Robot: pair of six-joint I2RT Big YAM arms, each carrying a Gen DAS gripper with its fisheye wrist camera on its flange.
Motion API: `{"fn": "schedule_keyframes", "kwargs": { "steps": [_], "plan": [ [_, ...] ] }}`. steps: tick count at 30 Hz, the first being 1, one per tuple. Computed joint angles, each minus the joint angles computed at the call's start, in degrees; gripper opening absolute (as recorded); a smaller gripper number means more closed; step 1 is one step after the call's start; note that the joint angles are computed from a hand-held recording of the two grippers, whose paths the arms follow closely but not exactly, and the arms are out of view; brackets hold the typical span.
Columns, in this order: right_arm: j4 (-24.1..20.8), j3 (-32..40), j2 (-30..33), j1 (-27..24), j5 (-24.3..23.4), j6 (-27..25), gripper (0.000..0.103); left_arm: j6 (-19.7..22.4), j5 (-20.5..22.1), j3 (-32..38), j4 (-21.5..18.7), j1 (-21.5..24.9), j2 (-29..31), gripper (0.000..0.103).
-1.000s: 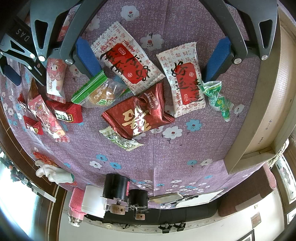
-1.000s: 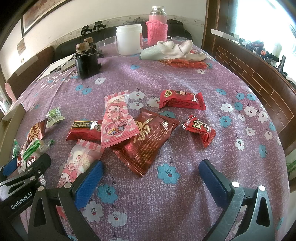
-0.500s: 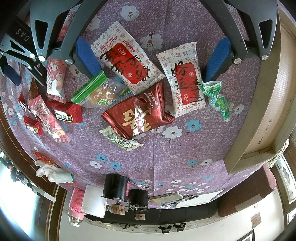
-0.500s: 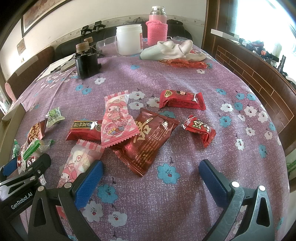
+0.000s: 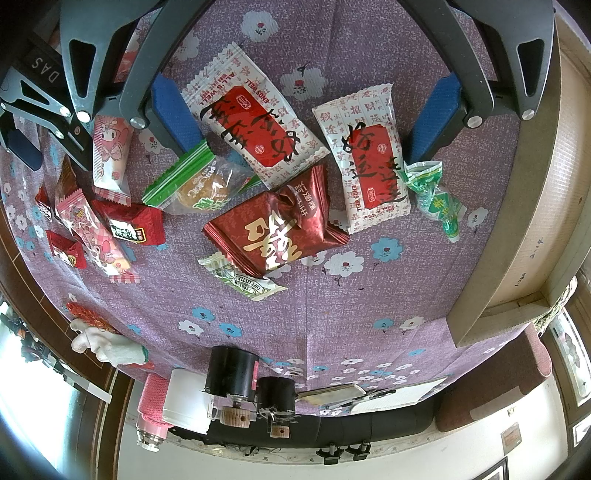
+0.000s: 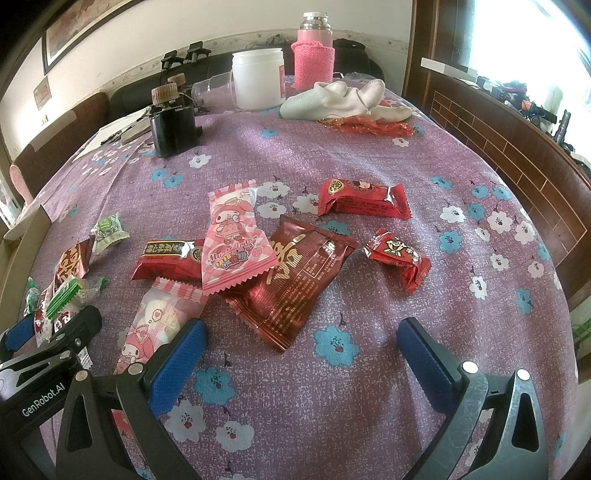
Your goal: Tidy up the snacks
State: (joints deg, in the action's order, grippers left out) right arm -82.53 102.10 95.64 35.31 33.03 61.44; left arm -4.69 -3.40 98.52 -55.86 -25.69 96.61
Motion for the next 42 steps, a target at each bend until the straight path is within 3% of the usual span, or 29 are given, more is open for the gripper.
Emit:
{"fn": "schedule_keyframes", "kwargs": {
  "steps": [8,13,19,23,28,30,32,35,36,37,40,42],
  "plan": [
    [0.2,-0.1,-0.2,-0.1,-0.7,-0.4,0.103,0.3,0.3,0.1,-0.2,0.1,0.0,0.103],
    [-0.3,0.5,-0.3,-0.7,-1.8,-1.3,0.103,7.6,5.3,3.4,-5.1,1.3,1.7,0.103],
    [0.2,-0.1,-0.3,-0.2,-1.5,-0.9,0.103,10.1,6.8,-0.5,-3.4,2.2,-1.4,0.103],
    [0.1,-0.1,-0.2,0.0,-1.2,-0.5,0.103,13.1,10.2,-1.6,-6.5,2.6,-3.1,0.103],
    [-0.3,0.3,0.0,-0.1,-1.4,-0.4,0.103,10.7,22.9,-5.0,-4.6,8.8,-8.6,0.103],
    [-1.2,1.1,0.4,-0.4,-2.3,-0.5,0.103,9.2,23.1,-6.2,-2.3,10.9,-10.5,0.103],
    [-2.4,2.2,1.1,-0.7,-3.1,-0.8,0.103,9.9,22.6,-5.0,-4.1,13.5,-10.7,0.103],
    [-4.1,3.5,1.9,-0.9,-3.8,0.3,0.103,9.0,27.3,-3.6,-5.5,17.9,-10.9,0.101],
    [-5.0,4.2,2.3,-0.9,-4.0,0.8,0.101,8.2,27.9,-4.0,-4.7,19.0,-11.5,0.101],
    [-6.0,4.9,2.5,-0.6,-3.6,1.6,0.093,7.0,28.1,-4.3,-3.4,20.4,-12.2,0.101],
    [-7.8,6.8,2.4,2.3,2.5,3.9,0.089,4.6,28.5,-5.8,0.3,22.4,-13.9,0.102],
    [-5.6,7.5,1.3,5.2,8.1,3.5,0.089,4.8,27.8,-6.2,1.8,22.9,-14.5,0.102]
  ]
}}
